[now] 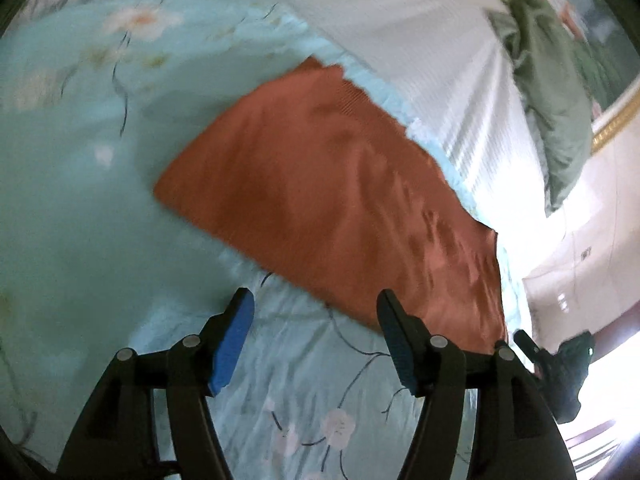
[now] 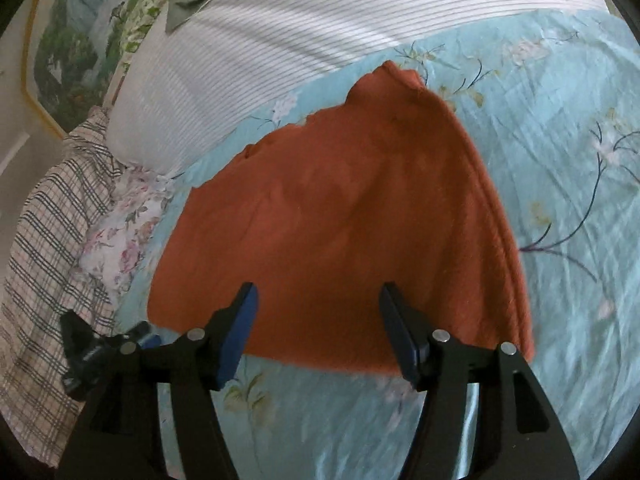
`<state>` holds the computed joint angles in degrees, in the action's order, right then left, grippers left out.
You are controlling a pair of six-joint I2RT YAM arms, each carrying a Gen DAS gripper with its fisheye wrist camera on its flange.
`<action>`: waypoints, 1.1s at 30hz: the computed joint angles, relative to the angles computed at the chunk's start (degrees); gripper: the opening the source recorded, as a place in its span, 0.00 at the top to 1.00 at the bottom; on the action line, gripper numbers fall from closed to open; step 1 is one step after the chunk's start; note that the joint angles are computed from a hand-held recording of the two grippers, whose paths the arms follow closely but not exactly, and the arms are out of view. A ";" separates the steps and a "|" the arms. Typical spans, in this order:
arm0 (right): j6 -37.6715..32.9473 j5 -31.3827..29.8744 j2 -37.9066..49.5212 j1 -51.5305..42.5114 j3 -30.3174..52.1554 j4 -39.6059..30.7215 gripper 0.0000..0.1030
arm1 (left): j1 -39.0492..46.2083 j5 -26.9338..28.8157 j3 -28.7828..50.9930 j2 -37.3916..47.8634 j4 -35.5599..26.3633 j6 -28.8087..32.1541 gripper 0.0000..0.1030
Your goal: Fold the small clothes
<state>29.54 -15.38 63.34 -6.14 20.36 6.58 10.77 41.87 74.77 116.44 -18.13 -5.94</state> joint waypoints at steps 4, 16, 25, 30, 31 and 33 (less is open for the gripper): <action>0.51 0.94 -3.23 1.89 0.28 -1.89 0.38 | -0.12 0.98 2.81 3.44 3.21 -4.99 0.38; 0.62 -2.66 -0.20 -0.98 0.19 -0.09 0.38 | -2.49 -4.72 16.30 12.17 5.91 -13.53 0.90; 0.75 -10.06 1.73 -7.67 1.61 0.97 0.38 | -12.58 -6.12 6.60 -3.30 8.93 -1.69 0.93; -0.47 -16.24 9.40 -9.41 8.14 -0.23 0.38 | -26.26 -23.36 -2.15 -7.59 14.84 10.12 0.93; -0.73 -16.80 11.36 -9.15 9.74 -0.46 0.38 | -27.93 -24.95 -3.38 -7.11 16.04 11.44 0.94; -1.48 -18.78 17.70 -8.15 14.78 -1.64 0.36 | -30.51 -27.63 -3.82 -5.21 16.46 12.79 0.94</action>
<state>28.06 -34.16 81.04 -14.29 35.14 4.94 -19.74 14.24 70.95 111.23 -1.67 6.85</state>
